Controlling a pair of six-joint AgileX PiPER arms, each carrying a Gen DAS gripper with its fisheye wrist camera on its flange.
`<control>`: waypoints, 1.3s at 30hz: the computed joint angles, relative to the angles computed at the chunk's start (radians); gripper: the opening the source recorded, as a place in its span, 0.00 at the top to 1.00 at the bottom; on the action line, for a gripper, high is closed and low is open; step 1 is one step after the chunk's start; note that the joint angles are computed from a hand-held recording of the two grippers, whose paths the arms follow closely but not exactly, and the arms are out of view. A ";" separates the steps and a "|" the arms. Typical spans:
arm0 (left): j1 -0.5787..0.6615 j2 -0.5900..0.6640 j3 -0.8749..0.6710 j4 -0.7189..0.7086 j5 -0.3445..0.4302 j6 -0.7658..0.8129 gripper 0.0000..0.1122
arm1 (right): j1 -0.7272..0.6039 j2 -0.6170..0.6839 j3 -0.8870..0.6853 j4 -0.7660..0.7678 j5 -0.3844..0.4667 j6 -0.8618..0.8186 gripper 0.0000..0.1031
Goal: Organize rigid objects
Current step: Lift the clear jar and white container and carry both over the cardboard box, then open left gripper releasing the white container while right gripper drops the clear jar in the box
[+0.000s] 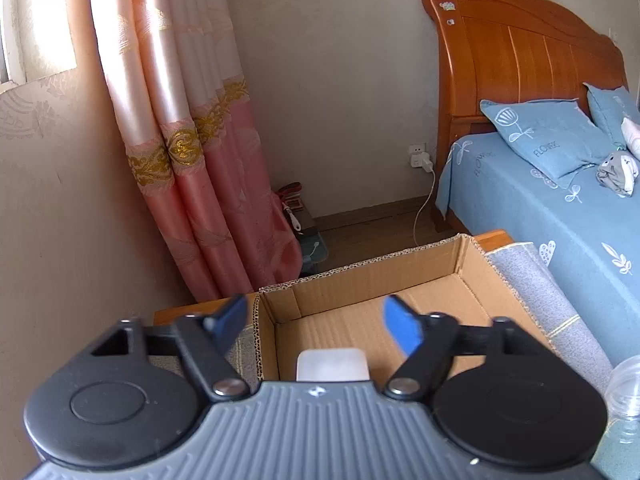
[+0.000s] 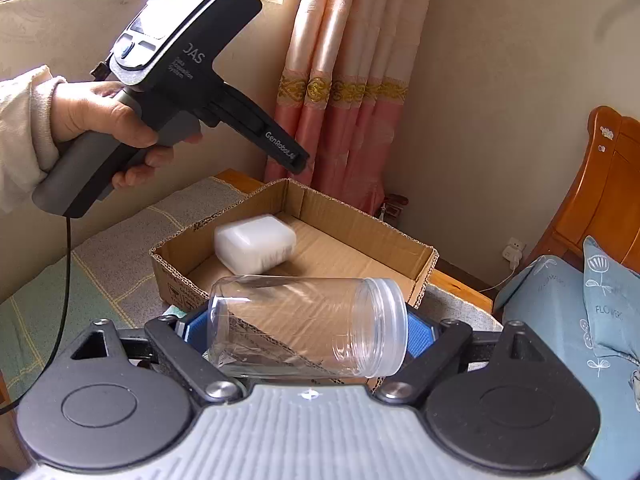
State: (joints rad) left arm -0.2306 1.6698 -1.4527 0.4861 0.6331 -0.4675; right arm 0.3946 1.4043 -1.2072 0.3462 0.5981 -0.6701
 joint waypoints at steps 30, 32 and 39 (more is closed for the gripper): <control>-0.121 -0.556 0.701 0.244 -0.018 -0.489 0.11 | 0.060 0.522 -0.630 -0.308 0.147 0.431 0.00; -0.108 -0.552 0.712 0.200 -0.032 -0.451 0.11 | 0.055 0.507 -0.610 -0.299 0.146 0.431 0.00; -0.171 -0.538 0.729 0.206 -0.030 -0.449 0.10 | 0.056 0.367 -0.423 -0.308 0.108 0.438 0.00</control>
